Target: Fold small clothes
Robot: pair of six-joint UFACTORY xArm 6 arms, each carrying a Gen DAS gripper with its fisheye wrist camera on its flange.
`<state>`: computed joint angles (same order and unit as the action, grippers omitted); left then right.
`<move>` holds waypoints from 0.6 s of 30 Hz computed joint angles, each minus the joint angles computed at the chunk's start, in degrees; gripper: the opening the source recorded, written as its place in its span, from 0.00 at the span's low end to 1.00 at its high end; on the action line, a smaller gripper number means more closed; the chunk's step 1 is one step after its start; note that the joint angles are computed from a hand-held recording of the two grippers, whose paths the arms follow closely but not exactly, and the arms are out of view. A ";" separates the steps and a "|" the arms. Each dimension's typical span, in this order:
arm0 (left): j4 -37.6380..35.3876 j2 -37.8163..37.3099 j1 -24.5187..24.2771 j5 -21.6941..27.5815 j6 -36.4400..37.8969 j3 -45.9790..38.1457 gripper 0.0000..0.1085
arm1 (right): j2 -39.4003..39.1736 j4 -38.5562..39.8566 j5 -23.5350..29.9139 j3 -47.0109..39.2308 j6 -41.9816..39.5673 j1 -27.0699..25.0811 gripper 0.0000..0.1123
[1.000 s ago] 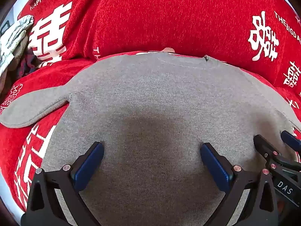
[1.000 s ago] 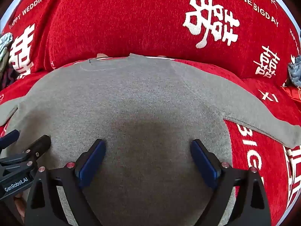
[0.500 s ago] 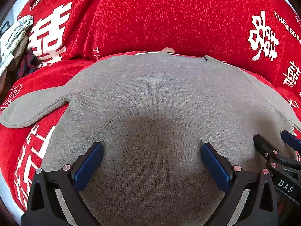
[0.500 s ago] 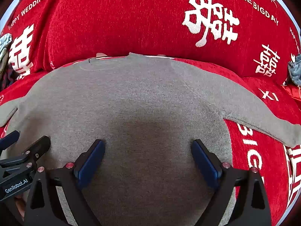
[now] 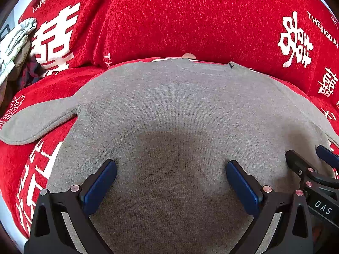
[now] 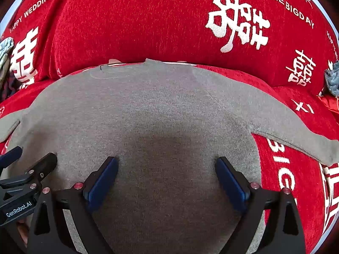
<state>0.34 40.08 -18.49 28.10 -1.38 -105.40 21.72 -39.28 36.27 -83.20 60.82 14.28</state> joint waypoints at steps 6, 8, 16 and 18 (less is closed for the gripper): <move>0.20 -0.05 -0.05 0.00 -0.22 0.08 0.95 | 0.32 1.45 -0.20 -0.58 -1.30 -0.34 0.85; 0.15 -0.11 -0.02 -0.04 -0.13 0.16 0.95 | 0.36 1.79 -0.30 -0.63 -1.64 -0.41 0.85; 0.36 -0.11 0.00 0.15 -0.28 0.10 0.95 | 0.35 0.72 0.45 -0.71 -0.95 -0.03 0.85; 1.13 -0.10 -0.04 0.71 -1.05 -0.12 0.95 | 0.38 0.95 0.66 -0.84 -1.15 0.00 0.85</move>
